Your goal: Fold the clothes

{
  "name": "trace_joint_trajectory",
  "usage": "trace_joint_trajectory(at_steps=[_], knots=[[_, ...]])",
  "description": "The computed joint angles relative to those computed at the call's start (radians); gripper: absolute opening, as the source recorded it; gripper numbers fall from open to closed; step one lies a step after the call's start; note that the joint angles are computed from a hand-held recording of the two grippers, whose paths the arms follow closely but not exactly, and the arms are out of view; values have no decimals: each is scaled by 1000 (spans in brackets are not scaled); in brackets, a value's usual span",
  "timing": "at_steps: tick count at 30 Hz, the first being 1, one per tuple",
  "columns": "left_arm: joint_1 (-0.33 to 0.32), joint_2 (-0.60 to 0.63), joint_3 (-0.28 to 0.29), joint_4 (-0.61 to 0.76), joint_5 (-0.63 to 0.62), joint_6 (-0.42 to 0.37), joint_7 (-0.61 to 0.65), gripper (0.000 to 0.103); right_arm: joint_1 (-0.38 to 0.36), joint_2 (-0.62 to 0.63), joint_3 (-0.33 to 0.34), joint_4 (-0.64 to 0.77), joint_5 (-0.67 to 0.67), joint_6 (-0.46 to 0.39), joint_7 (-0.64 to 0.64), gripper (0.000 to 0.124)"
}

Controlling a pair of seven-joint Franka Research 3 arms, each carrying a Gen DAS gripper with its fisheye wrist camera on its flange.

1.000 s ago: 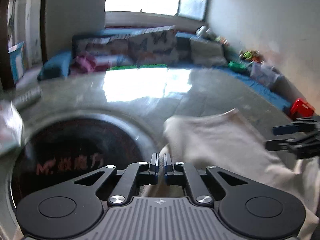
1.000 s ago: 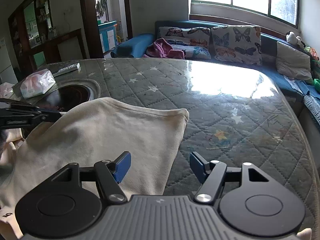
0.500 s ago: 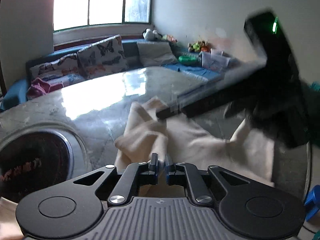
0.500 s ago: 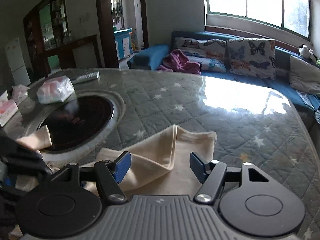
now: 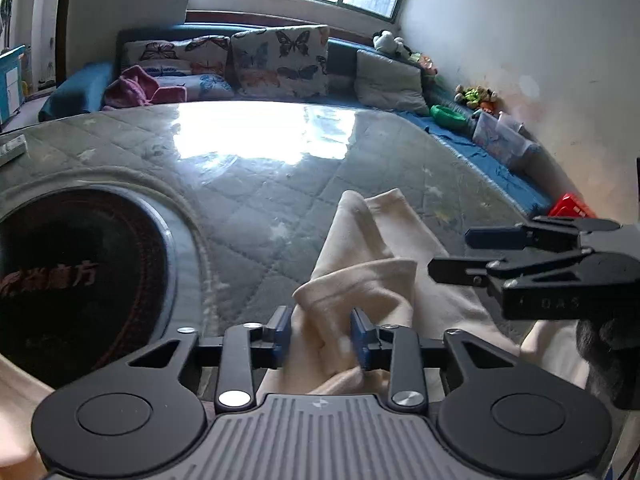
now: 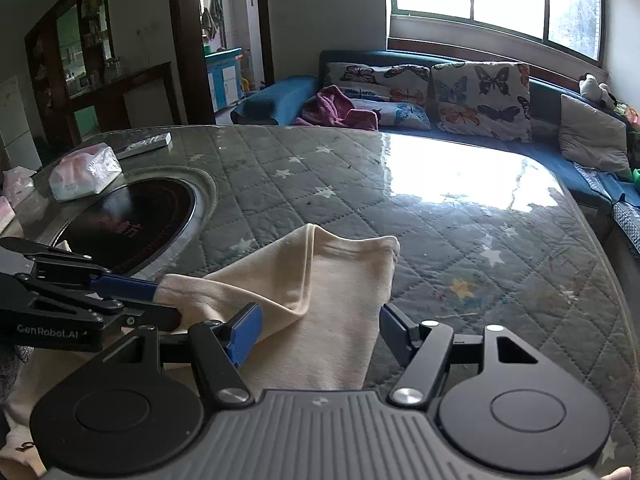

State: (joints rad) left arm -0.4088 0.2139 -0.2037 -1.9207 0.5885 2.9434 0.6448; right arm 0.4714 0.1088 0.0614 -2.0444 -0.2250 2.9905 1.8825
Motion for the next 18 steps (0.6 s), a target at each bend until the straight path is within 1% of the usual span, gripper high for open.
trace_joint_trajectory(at_steps=[1, 4, 6, 8, 11, 13, 15, 18], knots=[[-6, 0, 11, 3, 23, 5, -9, 11, -1, 1, 1, 0, 3, -2, -6, 67], [-24, -15, 54, -4, 130, 35, -66, 8, -3, 9, 3, 7, 11, -5, -22, 67], [-43, -23, 94, 14, 258, 29, -146, 7, 1, 19, -1, 19, 5, -11, -27, 67], [-43, -18, 112, 48, 369, 5, -214, 7, 4, 32, -2, 31, 6, -17, -39, 67], [-20, -1, 113, 97, 460, -53, -258, 7, 6, 54, 0, 51, 29, -22, -70, 67], [-4, 16, 108, 128, 499, -100, -270, 7, 10, 67, -3, 64, 43, -22, -85, 67], [22, 41, 94, 150, 467, -133, -233, 7, 13, 85, -4, 84, 60, -23, -103, 67], [35, 71, 90, 171, 432, -199, -202, 7, 19, 113, -12, 117, 81, -30, -123, 67]])
